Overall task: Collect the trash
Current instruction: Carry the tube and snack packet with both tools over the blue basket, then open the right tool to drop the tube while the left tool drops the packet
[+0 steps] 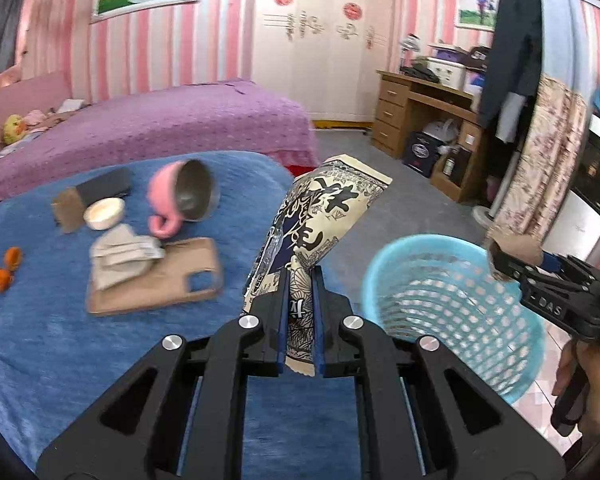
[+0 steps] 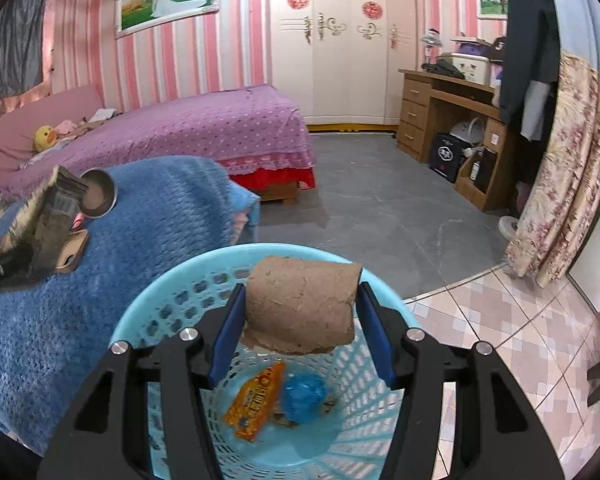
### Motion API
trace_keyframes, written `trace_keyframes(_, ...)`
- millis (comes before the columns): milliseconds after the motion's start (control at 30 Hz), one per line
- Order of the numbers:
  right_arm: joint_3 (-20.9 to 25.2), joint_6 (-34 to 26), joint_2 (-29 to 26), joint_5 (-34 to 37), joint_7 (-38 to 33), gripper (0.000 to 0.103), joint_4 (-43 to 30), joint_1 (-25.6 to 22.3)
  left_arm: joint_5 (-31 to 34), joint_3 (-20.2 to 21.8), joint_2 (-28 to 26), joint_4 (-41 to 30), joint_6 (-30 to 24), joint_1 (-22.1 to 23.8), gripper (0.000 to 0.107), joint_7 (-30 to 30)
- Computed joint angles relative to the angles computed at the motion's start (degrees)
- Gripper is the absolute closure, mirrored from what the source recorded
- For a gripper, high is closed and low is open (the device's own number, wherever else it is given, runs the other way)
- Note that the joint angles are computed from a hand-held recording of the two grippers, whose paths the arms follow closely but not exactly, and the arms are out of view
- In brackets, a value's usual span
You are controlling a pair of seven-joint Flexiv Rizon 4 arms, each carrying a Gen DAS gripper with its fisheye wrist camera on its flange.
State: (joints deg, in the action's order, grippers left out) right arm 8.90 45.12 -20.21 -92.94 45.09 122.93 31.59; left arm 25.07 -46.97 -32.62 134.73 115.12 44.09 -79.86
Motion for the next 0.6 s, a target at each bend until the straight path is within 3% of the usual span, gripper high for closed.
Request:
trace_keyframes(233, 0.1, -0.7, 1.5, 1.2, 0.4, 0.048, 2.7, -1.2, -0.8, 2.1, -0.9, -0.6, 0.0, -7.5, 0.098, -0.6)
trace_keyframes(333, 0.2, -0.2, 2.6, 0.5, 2.1, 0.048, 4.4, -2.2, -1.6, -0.1, -2.1, -1.3, -2.0, -8.1, 0.098, -0.7)
trace_keyframes(600, 0.6, 0.3, 3.5, 0.1, 4.6, 0.048, 6.1, -3.7, -3.0, 2.1, -3.6, -2.2, -2.3, -14.2, 0.094, 1.3)
